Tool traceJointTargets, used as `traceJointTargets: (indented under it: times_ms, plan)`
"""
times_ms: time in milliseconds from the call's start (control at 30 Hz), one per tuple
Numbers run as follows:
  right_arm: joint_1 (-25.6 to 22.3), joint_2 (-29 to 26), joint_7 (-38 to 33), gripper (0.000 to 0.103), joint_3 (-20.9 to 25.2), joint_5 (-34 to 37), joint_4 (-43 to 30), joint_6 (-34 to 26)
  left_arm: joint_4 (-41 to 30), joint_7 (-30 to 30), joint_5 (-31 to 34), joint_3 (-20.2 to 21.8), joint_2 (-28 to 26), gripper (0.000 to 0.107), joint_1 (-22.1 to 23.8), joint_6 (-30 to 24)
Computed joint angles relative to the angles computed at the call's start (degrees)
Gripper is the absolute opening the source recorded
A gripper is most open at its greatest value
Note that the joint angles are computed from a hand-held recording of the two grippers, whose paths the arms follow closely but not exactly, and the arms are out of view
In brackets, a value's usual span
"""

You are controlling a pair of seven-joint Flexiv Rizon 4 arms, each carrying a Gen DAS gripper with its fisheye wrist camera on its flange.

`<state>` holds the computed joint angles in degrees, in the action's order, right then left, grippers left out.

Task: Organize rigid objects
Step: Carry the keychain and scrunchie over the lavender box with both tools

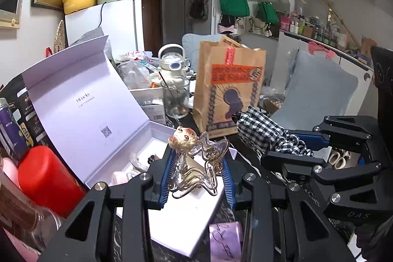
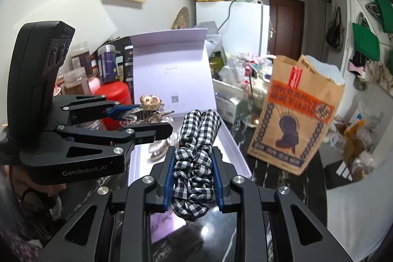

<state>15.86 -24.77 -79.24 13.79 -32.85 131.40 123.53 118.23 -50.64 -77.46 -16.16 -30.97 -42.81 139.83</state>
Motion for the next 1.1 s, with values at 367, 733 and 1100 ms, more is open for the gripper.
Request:
traceJointTargets:
  times_ms: [367, 733, 1100]
  plan:
    - [-1.33, -4.76, 2.57, 0.026, 1.24, -5.02, -8.26, -3.05, -1.99, 1.58, -0.34, 1.35, -1.27, 0.035, 3.18, -0.64]
    - [-7.14, -12.25, 11.56, 0.026, 7.28, -16.22, -18.51, -8.59, -0.17, -2.49, 1.87, 3.48, -0.93, 0.035, 6.99, -3.41]
    - [-12.02, -21.02, 11.51, 0.026, 17.29, -19.92, -26.18, -17.35, 2.86, -7.25, 7.02, 4.92, -1.26, 0.035, 10.23, -7.0]
